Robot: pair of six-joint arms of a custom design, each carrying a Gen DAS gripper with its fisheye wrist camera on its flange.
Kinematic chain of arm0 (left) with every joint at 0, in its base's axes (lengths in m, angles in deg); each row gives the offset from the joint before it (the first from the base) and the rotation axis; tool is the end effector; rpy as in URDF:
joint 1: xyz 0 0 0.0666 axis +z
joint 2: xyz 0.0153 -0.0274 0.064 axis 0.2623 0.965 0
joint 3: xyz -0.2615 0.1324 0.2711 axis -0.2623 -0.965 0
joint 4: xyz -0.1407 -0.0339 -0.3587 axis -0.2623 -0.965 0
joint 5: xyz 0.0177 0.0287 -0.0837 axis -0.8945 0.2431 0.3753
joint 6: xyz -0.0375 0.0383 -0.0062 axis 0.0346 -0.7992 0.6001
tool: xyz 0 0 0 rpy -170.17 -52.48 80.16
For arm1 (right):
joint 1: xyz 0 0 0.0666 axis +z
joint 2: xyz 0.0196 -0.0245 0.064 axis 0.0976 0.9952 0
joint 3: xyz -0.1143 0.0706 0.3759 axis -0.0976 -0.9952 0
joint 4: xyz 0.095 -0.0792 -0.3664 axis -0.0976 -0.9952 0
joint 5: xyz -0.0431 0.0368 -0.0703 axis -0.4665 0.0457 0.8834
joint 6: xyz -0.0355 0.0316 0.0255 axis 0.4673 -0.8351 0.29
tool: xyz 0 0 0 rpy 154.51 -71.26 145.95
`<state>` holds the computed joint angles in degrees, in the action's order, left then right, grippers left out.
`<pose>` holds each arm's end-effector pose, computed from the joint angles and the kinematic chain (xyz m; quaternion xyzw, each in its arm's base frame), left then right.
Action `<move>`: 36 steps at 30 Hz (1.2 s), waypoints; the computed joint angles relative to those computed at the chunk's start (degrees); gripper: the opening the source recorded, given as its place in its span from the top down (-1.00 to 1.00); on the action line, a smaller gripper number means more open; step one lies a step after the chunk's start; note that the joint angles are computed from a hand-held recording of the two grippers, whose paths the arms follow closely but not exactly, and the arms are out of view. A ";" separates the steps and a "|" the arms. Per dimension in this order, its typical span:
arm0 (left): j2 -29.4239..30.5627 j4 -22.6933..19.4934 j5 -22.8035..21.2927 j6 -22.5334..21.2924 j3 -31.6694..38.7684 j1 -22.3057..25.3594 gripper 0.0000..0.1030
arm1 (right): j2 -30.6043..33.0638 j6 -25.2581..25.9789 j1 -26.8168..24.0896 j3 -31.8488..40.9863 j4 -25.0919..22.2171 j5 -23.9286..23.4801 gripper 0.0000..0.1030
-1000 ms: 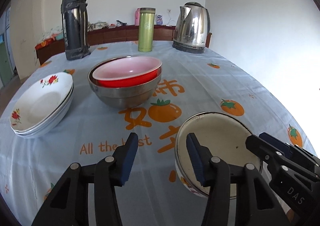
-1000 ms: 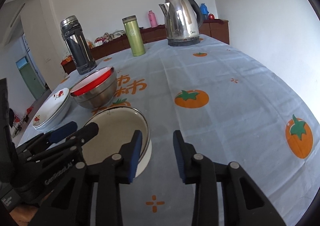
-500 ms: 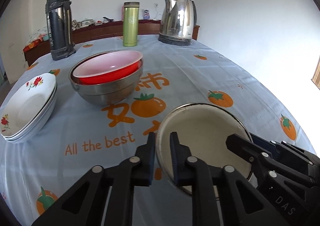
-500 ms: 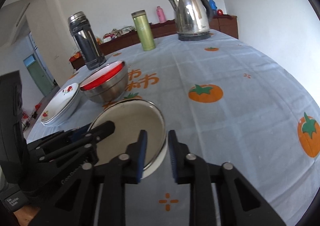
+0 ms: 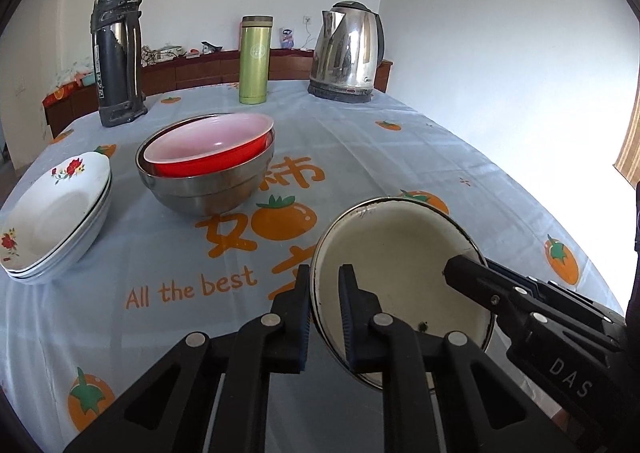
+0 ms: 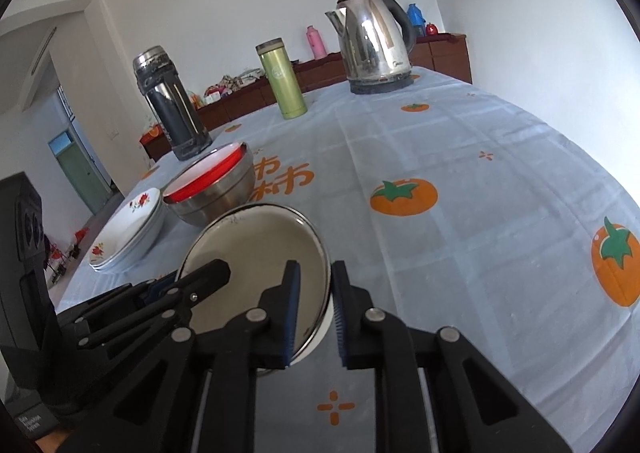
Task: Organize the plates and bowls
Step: 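Lift the white enamel bowl with both tools and carry it over the pink bowl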
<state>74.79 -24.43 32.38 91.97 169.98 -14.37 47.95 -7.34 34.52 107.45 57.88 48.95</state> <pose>0.5772 -0.3161 0.3134 -0.0061 0.9028 -0.0561 0.4264 0.5927 0.3289 0.3116 -0.0675 0.8829 0.2180 0.4104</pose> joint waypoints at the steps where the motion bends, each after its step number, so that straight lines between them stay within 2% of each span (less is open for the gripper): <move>1: -0.09 0.04 0.27 0.29 -0.10 0.16 0.71 | -0.02 -0.42 -0.09 0.01 0.08 -0.46 0.69; 4: -1.06 1.00 0.41 0.83 -1.07 0.57 0.71 | -0.20 -0.65 0.09 0.21 0.22 -1.24 0.69; 9: -3.21 3.84 -2.86 -0.50 -2.88 0.76 0.71 | 0.15 1.30 1.39 2.54 -1.09 0.08 0.69; 16: -5.62 6.90 -3.00 -1.00 -3.69 2.88 0.71 | 2.02 1.56 2.21 9.54 -2.37 -0.79 0.69; 24: -6.14 7.96 -4.09 -1.17 -1.19 6.94 0.71 | 9.01 0.72 3.66 23.55 -5.57 -2.29 0.69; 29: -4.61 7.70 -2.40 1.84 0.93 10.09 0.71 | 16.00 0.88 4.37 35.73 -10.40 -3.16 0.69; 36: -1.15 6.56 -2.86 2.40 5.10 11.36 0.71 | 24.88 -0.88 4.04 50.80 -17.81 -3.97 0.69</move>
